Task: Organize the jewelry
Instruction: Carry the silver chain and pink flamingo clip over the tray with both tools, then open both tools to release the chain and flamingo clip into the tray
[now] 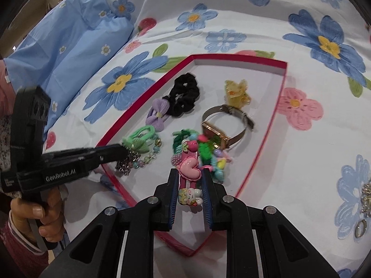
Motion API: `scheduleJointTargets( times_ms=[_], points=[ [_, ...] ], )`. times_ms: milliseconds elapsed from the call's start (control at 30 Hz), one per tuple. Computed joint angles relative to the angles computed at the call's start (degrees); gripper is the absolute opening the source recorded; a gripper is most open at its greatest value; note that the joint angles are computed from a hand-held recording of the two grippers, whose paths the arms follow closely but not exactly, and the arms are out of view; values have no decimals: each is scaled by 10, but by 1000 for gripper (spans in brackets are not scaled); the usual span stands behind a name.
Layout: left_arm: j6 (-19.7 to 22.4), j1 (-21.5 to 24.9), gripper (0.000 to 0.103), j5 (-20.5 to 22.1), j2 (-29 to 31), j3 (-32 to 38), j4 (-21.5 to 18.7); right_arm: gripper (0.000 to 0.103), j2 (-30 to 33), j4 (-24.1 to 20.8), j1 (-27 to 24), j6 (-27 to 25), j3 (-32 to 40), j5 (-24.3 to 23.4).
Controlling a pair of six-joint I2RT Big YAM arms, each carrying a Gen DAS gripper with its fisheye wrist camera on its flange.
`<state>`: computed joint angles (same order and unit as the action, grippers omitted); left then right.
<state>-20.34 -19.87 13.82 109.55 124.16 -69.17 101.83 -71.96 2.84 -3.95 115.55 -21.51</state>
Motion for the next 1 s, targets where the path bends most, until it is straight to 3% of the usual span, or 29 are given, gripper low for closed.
scheduleJointTargets(
  times_ms=[267, 667, 767, 1000],
  points=[
    [1, -1, 9, -1, 1, 1, -2, 22, 23, -16, -2, 10, 31, -1],
    [-6, -2, 10, -8, 7, 12, -13, 25, 17, -7, -4, 13, 18, -9],
    [-6, -2, 14, -12, 9, 14, -16, 32, 18, -8, -3, 11, 20, -18],
    [-11, -2, 33, -22, 5, 16, -21, 34, 13, -4, -2, 14, 15, -18]
  ],
)
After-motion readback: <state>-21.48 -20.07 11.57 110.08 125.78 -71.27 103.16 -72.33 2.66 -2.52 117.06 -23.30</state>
